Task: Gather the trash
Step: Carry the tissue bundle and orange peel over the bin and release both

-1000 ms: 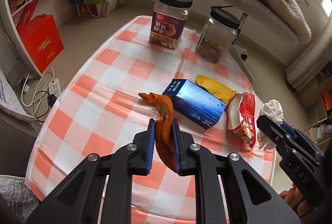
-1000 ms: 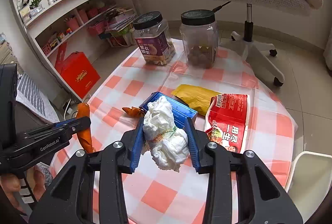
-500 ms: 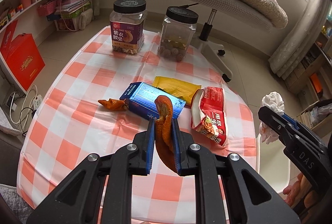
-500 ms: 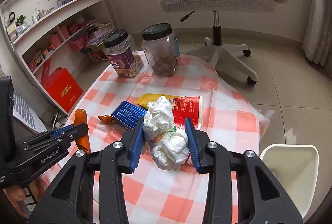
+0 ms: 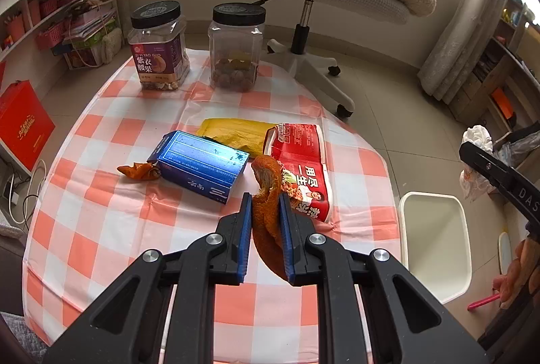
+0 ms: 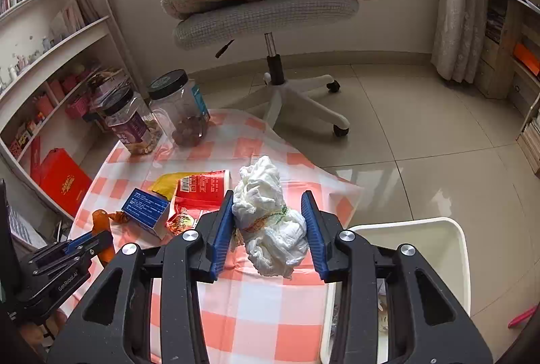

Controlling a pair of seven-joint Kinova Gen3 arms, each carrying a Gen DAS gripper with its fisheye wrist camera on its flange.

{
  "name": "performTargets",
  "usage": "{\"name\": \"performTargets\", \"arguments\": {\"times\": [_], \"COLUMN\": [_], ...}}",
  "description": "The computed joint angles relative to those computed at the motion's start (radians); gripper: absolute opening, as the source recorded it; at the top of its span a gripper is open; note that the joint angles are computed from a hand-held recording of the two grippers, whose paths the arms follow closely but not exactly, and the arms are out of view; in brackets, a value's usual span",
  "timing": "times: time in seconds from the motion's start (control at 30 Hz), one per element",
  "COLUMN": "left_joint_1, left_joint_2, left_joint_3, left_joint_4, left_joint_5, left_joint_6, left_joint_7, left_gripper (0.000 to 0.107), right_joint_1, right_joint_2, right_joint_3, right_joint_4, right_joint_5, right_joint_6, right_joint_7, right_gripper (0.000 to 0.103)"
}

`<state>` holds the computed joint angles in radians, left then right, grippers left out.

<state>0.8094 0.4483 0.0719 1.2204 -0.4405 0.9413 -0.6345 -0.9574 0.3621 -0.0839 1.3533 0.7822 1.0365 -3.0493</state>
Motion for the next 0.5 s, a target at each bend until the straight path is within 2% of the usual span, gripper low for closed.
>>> {"name": "performTargets", "arguments": {"times": [0.27,0.43,0.47,0.5], "left_joint_1": [0.046,0.091,0.101,0.111], "left_joint_2": [0.063,0.118,0.129,0.141], "left_joint_3": [0.013,0.014,0.012,0.011], "left_joint_4": [-0.092,-0.180,-0.199,-0.218], "left_joint_5": [0.006,0.023,0.025,0.028], "left_joint_6": [0.036,0.062,0.066,0.070], "left_joint_7": [-0.052,-0.099,-0.111,-0.122], "left_gripper": [0.016,0.016,0.016,0.016], "right_joint_1": [0.034,0.085,0.091,0.094], "right_joint_2": [-0.090,-0.156,-0.164,-0.175], "right_joint_3": [-0.018,-0.056,-0.065,-0.072], "right_joint_4": [0.114,0.191,0.198,0.211], "right_joint_5": [0.005,0.013,0.019,0.029], "right_joint_6": [0.103,0.117,0.129,0.138], "right_joint_7": [-0.100,-0.176,-0.189,-0.209], "right_gripper": [0.039,0.041,0.044,0.052]}}
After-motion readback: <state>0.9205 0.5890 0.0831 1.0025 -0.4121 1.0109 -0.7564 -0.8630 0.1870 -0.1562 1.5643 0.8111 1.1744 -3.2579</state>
